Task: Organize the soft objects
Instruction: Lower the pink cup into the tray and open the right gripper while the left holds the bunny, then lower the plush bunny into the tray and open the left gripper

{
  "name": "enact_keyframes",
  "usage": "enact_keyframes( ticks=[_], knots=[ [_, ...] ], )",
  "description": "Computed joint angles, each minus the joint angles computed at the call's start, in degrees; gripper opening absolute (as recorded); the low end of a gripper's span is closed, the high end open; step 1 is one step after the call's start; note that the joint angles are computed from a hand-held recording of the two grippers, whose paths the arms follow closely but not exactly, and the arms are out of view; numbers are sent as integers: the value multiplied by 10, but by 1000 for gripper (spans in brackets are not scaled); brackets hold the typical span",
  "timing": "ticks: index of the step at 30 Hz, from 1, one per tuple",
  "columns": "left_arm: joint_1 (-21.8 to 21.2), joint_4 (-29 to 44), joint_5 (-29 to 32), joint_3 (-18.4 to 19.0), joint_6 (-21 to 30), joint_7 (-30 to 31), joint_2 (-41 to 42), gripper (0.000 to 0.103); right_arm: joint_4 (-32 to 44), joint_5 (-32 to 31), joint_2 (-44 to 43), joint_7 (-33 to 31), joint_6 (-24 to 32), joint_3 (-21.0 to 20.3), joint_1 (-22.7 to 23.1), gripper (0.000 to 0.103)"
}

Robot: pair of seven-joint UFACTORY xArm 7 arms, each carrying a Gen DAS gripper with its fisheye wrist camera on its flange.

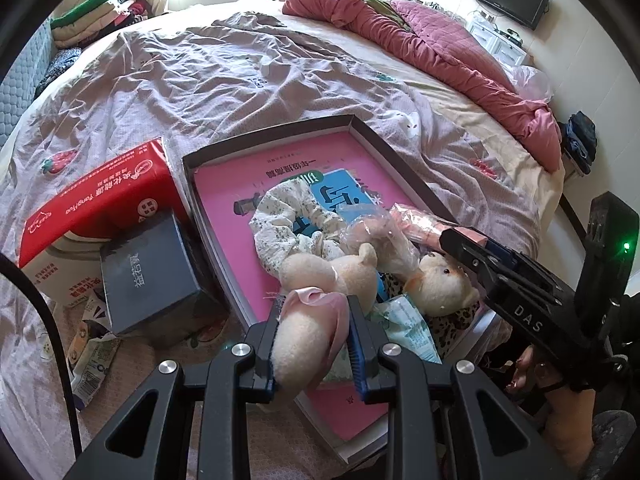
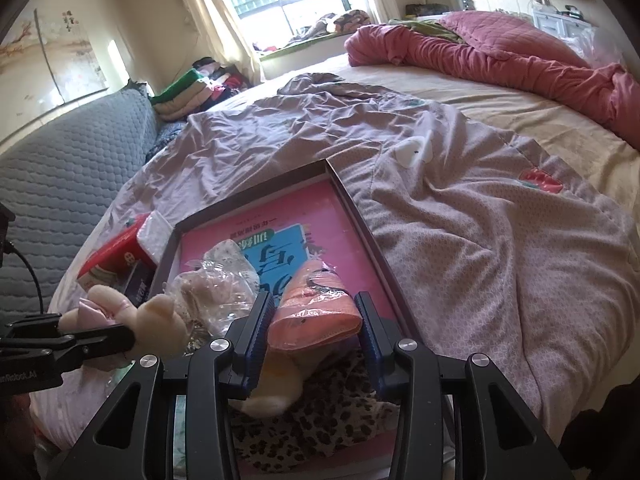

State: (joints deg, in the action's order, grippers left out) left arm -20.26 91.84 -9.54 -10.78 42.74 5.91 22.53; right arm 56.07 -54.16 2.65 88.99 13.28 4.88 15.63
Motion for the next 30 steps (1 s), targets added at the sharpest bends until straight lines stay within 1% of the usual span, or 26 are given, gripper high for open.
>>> enact_keyframes(
  ticks=[3, 8, 10, 15, 23, 25, 27, 30],
  knots=[
    [0, 9, -1, 0, 6, -3, 5, 28, -3, 13, -6, -11, 9, 2, 0, 43],
    [-3, 15, -1, -1, 5, -7, 8, 28, -12, 13, -19, -6, 27, 10, -5, 43],
    [0, 12, -9, -5, -4, 0, 3, 28, -11, 16, -19, -6, 24, 12, -8, 44],
    [-7, 32, -1, -1, 13, -5, 19, 28, -7, 24, -11, -12, 26, 15, -5, 44],
    [-13, 45, 6, -1, 19, -12, 34, 28, -15, 35, -13, -20, 13, 11, -7, 45],
    [-13, 45, 4, -2, 19, -11, 34, 28, -16, 42, -12, -30, 8, 12, -7, 46],
    [-12, 46, 1, -3, 18, -10, 35, 28, -16, 45, -12, -32, 8, 11, -7, 52],
    [-14, 50, 3, -2, 21, -13, 38, 28, -14, 47, -12, -36, 12, 11, -6, 54]
  ],
)
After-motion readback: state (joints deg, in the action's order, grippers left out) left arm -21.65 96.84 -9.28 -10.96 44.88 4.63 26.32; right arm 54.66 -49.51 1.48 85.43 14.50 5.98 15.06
